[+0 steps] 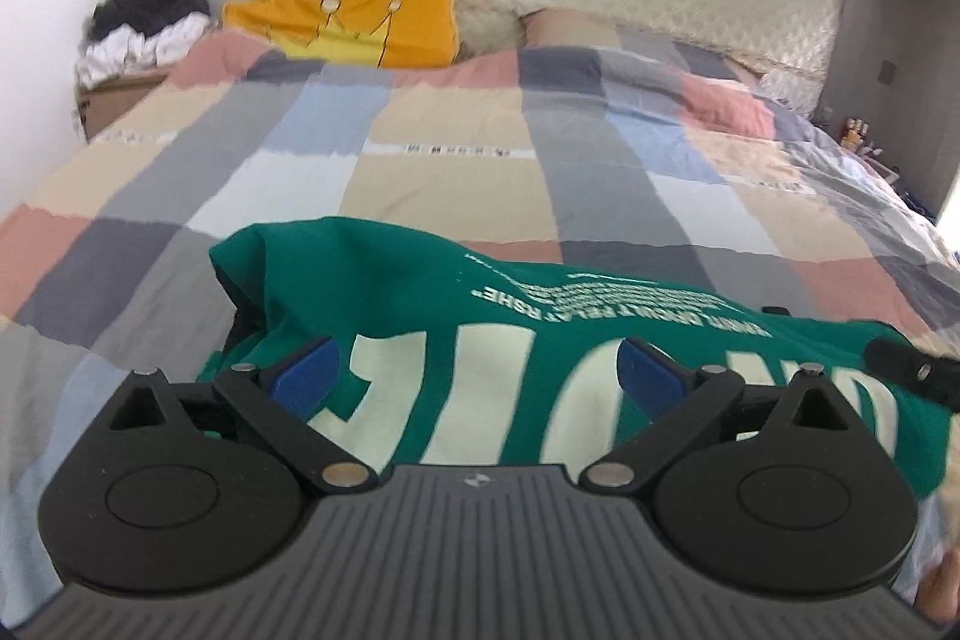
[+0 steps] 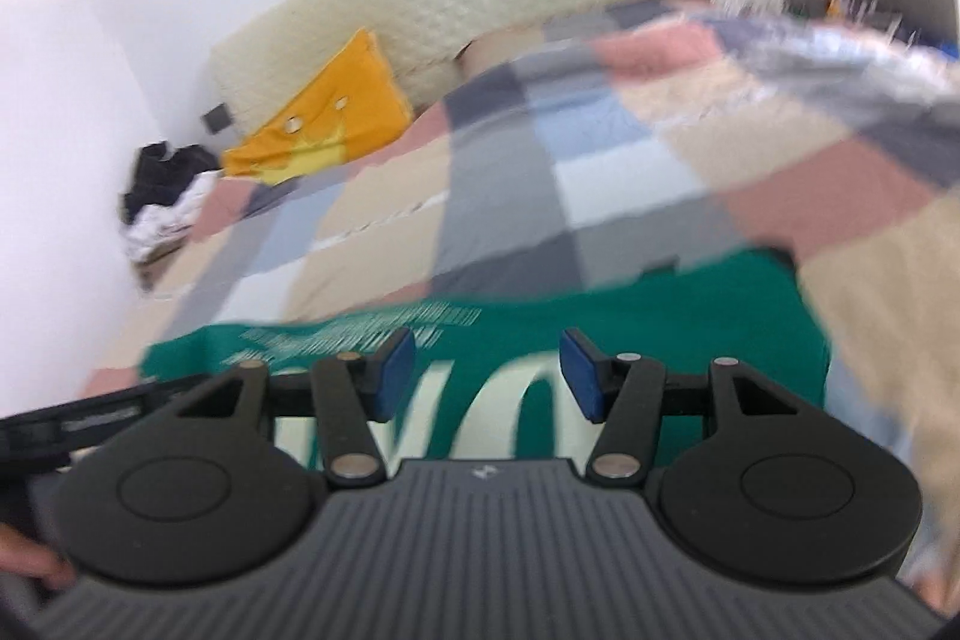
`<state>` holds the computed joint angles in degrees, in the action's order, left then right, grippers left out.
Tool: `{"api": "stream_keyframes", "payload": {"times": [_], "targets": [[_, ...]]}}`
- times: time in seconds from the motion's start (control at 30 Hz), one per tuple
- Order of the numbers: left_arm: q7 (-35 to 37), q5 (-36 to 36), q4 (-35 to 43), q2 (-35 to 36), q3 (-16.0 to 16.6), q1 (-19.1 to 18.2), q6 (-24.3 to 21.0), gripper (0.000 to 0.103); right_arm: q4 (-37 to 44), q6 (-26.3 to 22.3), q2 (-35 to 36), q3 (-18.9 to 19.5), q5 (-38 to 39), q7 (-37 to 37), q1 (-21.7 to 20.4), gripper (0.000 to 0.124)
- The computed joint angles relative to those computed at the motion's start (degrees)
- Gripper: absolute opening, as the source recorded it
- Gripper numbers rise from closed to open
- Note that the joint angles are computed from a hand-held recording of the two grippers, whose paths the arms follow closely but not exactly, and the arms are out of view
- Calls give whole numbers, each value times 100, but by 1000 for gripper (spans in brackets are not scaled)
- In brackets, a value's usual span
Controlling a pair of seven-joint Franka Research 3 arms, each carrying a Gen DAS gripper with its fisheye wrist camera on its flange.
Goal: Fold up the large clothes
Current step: 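Close both grippers on the folded hoodie and lift it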
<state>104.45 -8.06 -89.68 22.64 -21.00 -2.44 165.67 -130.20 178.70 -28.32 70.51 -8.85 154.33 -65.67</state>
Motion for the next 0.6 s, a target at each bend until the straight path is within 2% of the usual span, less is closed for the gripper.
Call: {"api": "stream_keyframes", "payload": {"times": [0.1, 0.17, 0.33, 0.43, 0.53, 0.6], "targets": [[429, -635, -564, -391, -445, 435, 105, 101, -243, -95, 188, -511, 37, -91, 814, 56], [650, -1026, -849, -621, -532, 544, 102, 101, -333, -155, 315, -768, -4, -41, 1221, 58], [1176, -1913, -1359, -1082, -478, 584, 62, 101, -484, -181, 659, -1225, 99, 442, 1892, 72], [1522, -2535, -1533, -1258, -435, 602, -93, 101, -512, -143, 1089, -1507, 152, 658, 2221, 74], [1296, -2561, -1640, -1345, -171, 379, -185, 101, -581, 77, 1500, -1971, 277, 768, 2732, 74], [1212, -2602, -1625, -1333, -17, 235, -236, 101, -628, 267, 1663, -2089, 279, 974, 2852, 74]]}}
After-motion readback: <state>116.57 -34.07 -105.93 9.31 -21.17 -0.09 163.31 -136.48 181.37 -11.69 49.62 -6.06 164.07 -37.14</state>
